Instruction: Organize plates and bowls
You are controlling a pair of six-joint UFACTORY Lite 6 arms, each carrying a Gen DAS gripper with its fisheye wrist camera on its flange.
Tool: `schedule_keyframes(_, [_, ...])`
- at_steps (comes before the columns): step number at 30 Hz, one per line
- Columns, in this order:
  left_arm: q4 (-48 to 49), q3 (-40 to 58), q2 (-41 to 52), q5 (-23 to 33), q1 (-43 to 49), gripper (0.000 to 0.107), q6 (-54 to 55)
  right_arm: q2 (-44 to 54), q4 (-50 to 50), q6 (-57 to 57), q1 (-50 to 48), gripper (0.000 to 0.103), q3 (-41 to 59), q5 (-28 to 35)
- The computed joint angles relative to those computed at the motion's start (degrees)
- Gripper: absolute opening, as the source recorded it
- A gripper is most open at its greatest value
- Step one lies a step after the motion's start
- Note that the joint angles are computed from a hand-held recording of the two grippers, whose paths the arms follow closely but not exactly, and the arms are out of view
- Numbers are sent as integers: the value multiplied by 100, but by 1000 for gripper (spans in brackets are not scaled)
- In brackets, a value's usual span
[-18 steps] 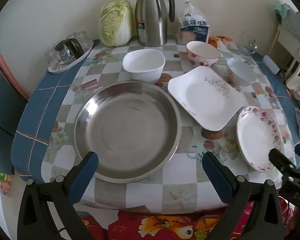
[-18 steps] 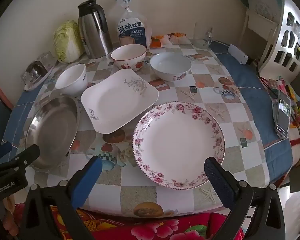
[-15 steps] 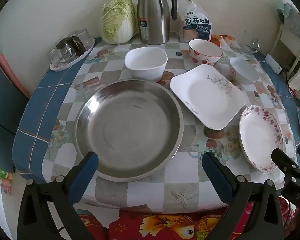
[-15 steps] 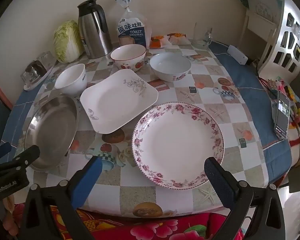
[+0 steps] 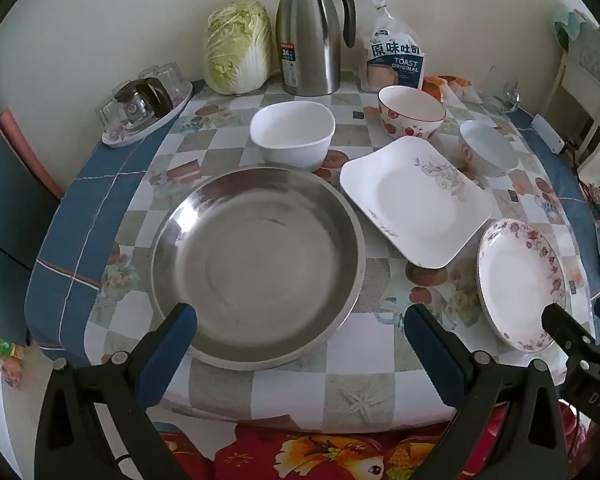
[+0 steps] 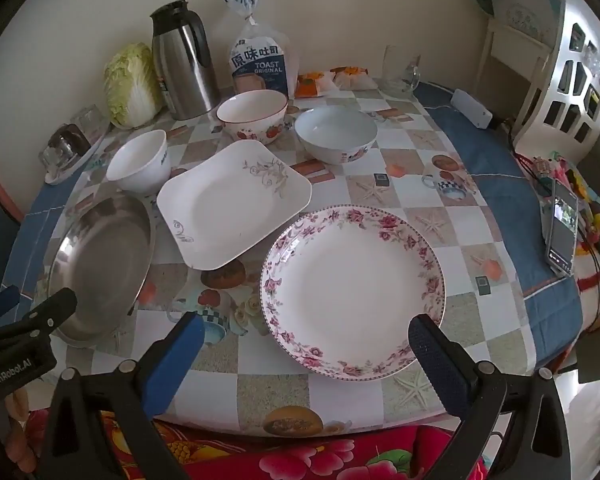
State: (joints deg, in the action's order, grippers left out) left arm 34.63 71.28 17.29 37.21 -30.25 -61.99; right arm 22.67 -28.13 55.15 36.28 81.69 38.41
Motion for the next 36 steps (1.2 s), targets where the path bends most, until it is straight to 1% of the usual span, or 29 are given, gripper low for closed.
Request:
schedule_keyframes(11, [-267, 279, 270, -79, 22, 103, 280, 136, -67, 138, -42, 103, 106, -69])
schedule_keyframes(17, [-165, 429, 391, -42, 118, 103, 196, 309, -129, 261, -57, 103, 277, -141])
schedule_keyframes(23, [-132, 670, 649, 54, 226, 103, 242, 736, -185, 380, -151, 103, 627, -178])
schedule_keyframes(31, [168, 993, 1028, 163, 245, 103, 95, 901, -611, 816, -169, 103, 719, -265])
schedule_keyframes(36, [227, 1088, 1178, 198, 191, 103, 105, 831, -810, 1031, -174, 103, 592, -377])
